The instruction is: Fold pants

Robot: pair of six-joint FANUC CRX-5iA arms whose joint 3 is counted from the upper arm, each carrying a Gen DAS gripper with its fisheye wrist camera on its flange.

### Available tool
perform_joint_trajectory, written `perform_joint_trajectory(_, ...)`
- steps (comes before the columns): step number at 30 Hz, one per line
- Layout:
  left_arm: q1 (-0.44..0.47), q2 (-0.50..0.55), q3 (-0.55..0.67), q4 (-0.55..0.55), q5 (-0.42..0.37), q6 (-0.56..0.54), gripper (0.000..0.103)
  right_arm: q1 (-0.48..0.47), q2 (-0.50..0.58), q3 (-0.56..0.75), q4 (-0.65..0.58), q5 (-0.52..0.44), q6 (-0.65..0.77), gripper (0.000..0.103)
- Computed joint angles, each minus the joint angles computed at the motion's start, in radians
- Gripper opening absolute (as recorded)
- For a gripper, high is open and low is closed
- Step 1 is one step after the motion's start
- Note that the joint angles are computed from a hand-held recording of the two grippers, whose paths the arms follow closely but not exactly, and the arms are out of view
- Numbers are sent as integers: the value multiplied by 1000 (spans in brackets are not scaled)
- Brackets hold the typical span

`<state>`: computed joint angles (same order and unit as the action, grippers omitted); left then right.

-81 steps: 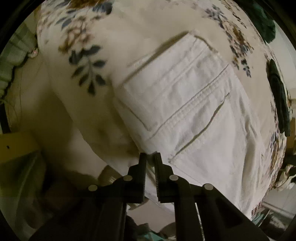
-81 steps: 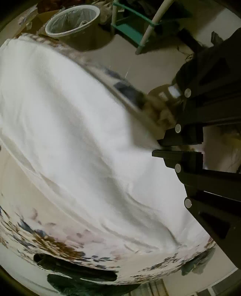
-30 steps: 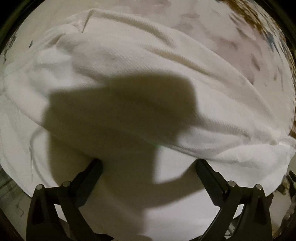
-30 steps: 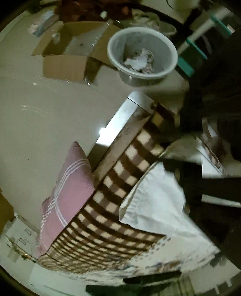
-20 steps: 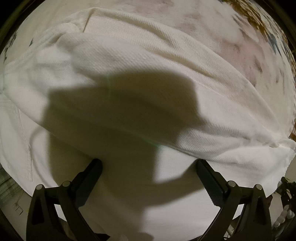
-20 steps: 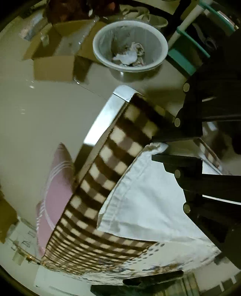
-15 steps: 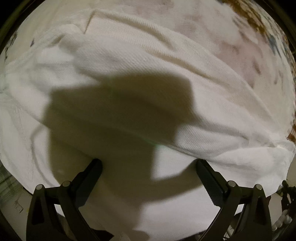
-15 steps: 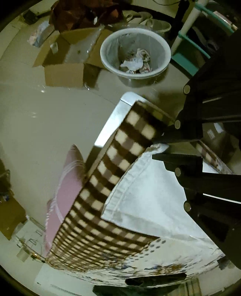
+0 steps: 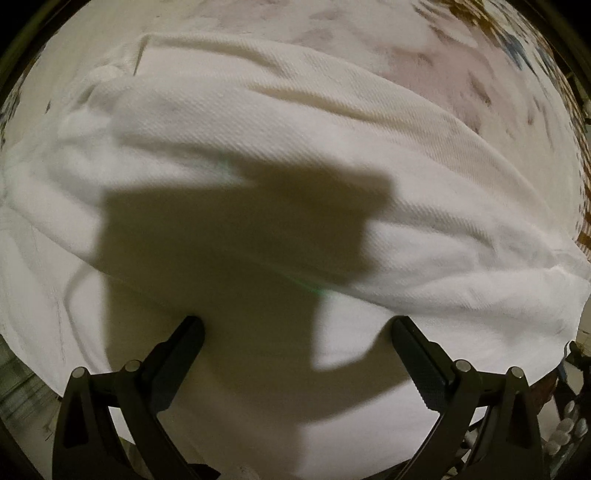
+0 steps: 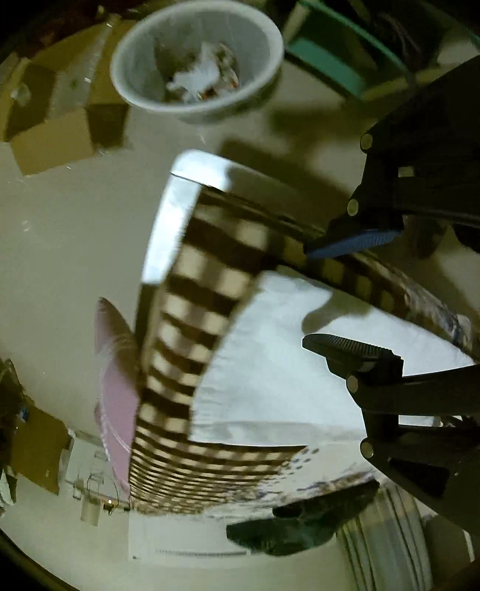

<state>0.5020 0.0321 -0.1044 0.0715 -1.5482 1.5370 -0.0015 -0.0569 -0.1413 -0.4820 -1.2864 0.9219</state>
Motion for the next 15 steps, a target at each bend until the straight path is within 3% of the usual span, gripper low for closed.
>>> perform_joint_trajectory(5,1,-15,-15,-6,3,1,103,49,-88,-122,8,182,-39,50)
perform_joint_trajectory(7,5,-26,-31,-9,7,-5,103,27,-148,-178,-59,282,13,48)
perform_joint_trajectory(13,-57,23,2,-13,43,55,103,-33,-128,-192,-232,332,166,48)
perform_joint_trajectory(15,-90,20,3,-11,48,92,103,-97,-106,-192,-378,347,273,48)
